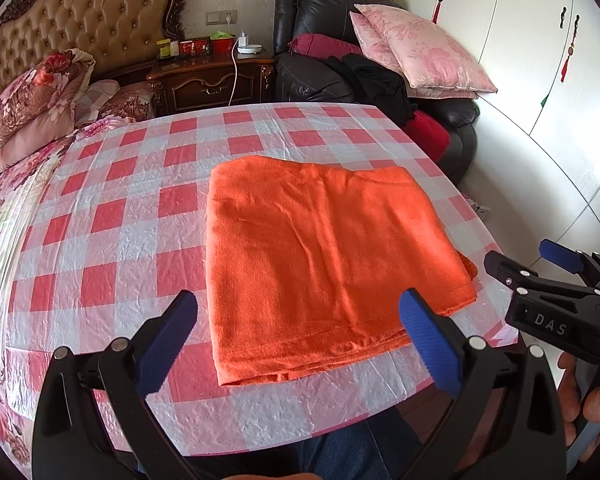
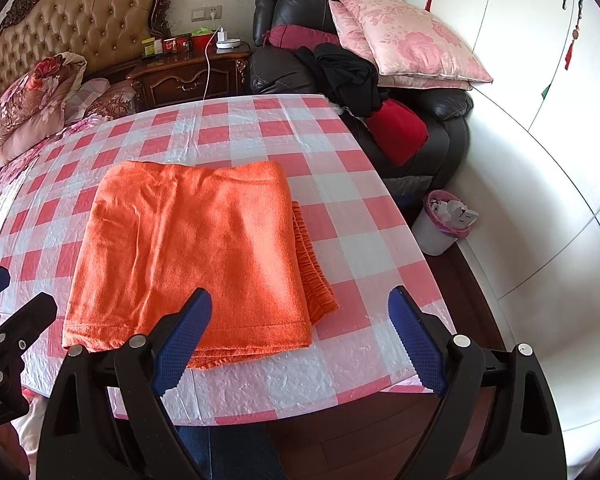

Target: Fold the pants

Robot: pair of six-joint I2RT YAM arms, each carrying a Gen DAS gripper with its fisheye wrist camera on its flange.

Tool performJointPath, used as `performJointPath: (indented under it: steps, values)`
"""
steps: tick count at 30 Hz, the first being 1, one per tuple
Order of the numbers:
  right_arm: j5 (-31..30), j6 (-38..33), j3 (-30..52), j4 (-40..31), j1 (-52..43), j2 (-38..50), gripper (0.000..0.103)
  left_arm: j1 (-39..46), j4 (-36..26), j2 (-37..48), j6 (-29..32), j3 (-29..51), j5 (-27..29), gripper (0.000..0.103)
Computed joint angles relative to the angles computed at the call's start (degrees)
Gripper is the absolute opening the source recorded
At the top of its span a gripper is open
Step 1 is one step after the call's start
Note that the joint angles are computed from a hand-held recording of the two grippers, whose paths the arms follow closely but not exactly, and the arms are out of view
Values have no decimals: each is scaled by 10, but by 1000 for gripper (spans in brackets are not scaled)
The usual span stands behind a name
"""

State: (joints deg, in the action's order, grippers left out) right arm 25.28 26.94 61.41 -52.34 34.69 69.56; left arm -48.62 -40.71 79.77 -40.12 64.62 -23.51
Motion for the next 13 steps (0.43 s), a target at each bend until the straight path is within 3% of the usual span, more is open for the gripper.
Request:
performJointPath:
  steps: [8,11,13]
  values:
    - [2,3,-5,4,-3,1,86,25,62,-10,32,-18,55,101]
    - [-5,10,-19,25,-19,-2,86,62,64,-89,42,-68,32,101]
    - [-10,14,-34,48,-36,-6,86,133,39,-183,37,-126,18,101]
